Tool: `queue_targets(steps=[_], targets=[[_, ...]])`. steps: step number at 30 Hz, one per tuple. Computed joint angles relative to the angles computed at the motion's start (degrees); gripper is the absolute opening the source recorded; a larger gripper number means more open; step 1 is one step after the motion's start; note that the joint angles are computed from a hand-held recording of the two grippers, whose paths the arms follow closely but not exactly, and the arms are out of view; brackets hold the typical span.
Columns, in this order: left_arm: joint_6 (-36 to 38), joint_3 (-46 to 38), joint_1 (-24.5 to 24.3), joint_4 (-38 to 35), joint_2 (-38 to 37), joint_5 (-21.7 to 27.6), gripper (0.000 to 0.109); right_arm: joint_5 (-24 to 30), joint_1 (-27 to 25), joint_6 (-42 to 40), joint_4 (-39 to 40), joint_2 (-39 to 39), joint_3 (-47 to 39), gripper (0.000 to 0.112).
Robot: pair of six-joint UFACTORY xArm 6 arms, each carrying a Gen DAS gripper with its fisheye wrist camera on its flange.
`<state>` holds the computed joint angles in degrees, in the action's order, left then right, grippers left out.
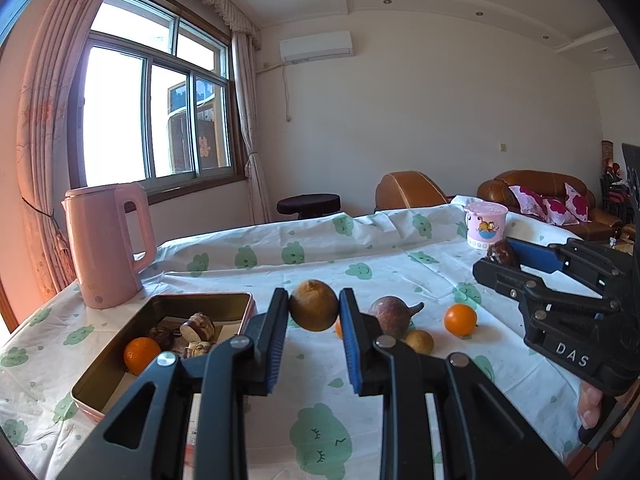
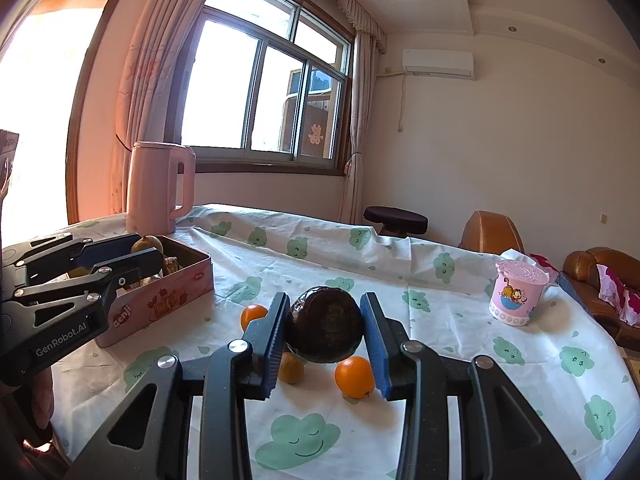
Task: Organize fruits
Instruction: 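Carry the tan fruit in the left tool and the mangosteen in the right tool over the tin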
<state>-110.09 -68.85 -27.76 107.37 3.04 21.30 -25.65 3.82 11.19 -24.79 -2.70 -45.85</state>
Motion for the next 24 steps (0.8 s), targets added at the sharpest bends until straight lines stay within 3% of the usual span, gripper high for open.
queue_targets(steps=[16,24], targets=[[3.84,2.63,3.49,-5.64,-2.36,0.54,0.027,3.38,2.09,8.98,-11.96,2.58,-7.16,0.039],[7.30,4.02,6.75,-9.76,-3.56,1.03,0.027,6.39,4.20,19.71,-24.76,6.09,-15.47,0.039]])
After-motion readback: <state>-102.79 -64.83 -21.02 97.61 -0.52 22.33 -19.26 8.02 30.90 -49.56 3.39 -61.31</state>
